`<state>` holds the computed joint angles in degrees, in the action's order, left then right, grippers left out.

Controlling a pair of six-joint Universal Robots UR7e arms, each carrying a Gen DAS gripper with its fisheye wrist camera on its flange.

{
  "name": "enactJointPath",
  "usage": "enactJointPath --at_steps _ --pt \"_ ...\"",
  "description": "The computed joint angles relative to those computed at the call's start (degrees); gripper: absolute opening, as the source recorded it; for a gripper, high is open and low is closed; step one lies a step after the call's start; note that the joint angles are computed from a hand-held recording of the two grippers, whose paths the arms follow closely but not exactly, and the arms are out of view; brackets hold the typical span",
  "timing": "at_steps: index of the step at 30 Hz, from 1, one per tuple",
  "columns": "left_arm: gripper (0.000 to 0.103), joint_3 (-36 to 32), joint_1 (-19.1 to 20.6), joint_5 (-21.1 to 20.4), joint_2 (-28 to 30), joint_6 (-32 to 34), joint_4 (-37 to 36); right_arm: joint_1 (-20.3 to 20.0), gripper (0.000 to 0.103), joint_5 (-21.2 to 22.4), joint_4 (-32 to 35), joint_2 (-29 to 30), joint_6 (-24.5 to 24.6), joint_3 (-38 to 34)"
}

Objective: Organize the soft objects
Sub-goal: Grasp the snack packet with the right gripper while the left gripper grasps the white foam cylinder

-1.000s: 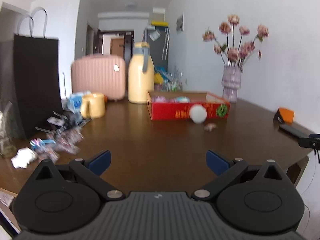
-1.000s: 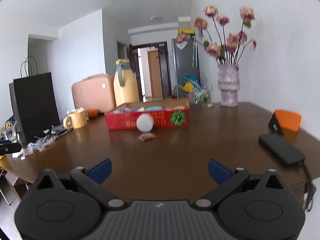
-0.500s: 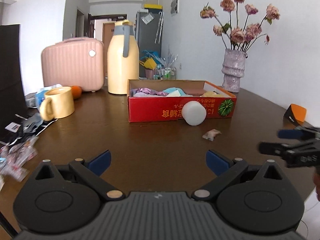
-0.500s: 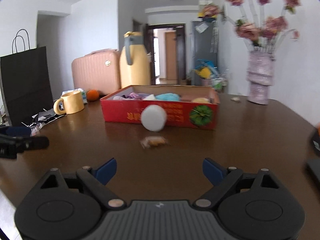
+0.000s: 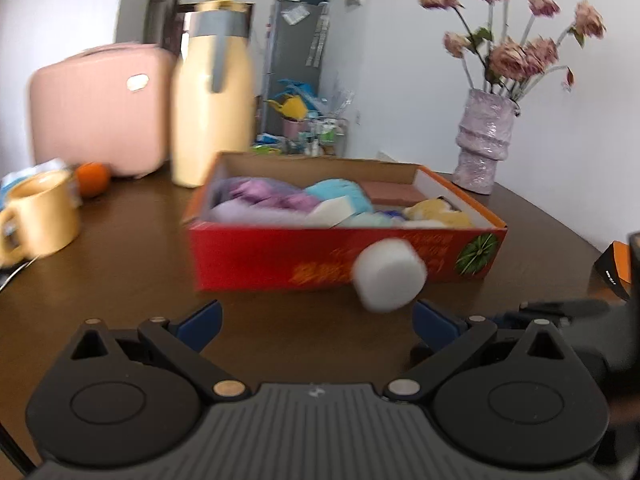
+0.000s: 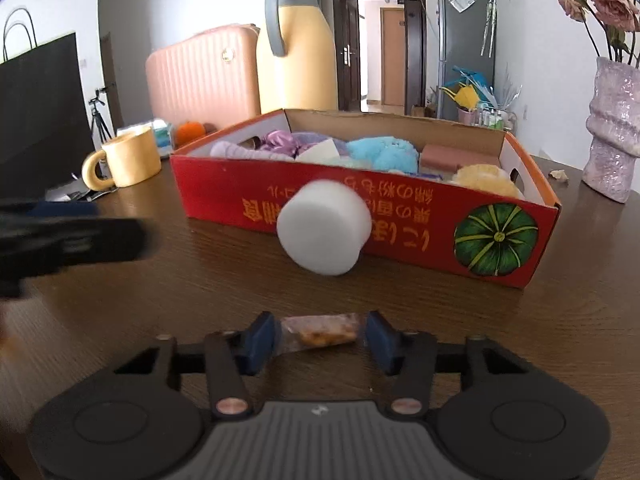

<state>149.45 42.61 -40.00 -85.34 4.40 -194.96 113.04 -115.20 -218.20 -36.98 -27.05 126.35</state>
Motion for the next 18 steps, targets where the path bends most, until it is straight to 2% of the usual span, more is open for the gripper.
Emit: enactJointPath --at_steps 1,4,6,7,8,9,10,11,12,18 --pt "0.103 -1.97 1.00 -0.84 4.09 2.26 -3.32 -0.17 0.042 -0.26 -0.81 0.03 -0.52 0.17" --pt "0.103 -6.64 2.87 -2.00 13.16 4.08 -9.45 -2.83 0.042 2.54 -4.07 -1.77 2.08 1.96" --pt "0.103 -9.10 3.57 -1.13 17.80 3.88 -11.72 -3.56 0.041 0.19 -9.15 -1.75 3.14 2.55" --pt "0.099 -10.22 3.93 -0.79 20.15 4.56 -13.10 -3.53 0.042 -1.31 -12.09 -1.39 2.68 2.76" --pt "0.077 -10.93 4.04 -0.25 22.04 5.41 -14.56 -3.63 0.041 -2.26 -14.85 -1.09 2.60 3.03" --pt "0.065 -11.46 3.93 0.99 23.96 6.61 -16.23 -3.92 0.041 -2.30 -16.38 -1.13 3.29 3.41" --pt "0.056 -11.77 3.84 2.06 24.78 6.69 -15.51 -4.36 0.041 -1.62 -17.21 -1.32 4.03 3.80" --pt "0.055 -11.59 3.88 1.61 25.08 7.65 -15.63 -4.56 0.041 -1.06 -18.28 -1.26 4.21 4.03" --pt "0.054 -11.26 3.70 1.29 25.68 9.76 -18.09 -4.61 0.041 -0.64 -18.92 -1.16 4.13 4.13" --pt "0.053 -9.36 3.03 0.62 23.38 8.52 -19.42 -5.57 0.041 1.93 -19.50 -1.17 4.67 4.67"
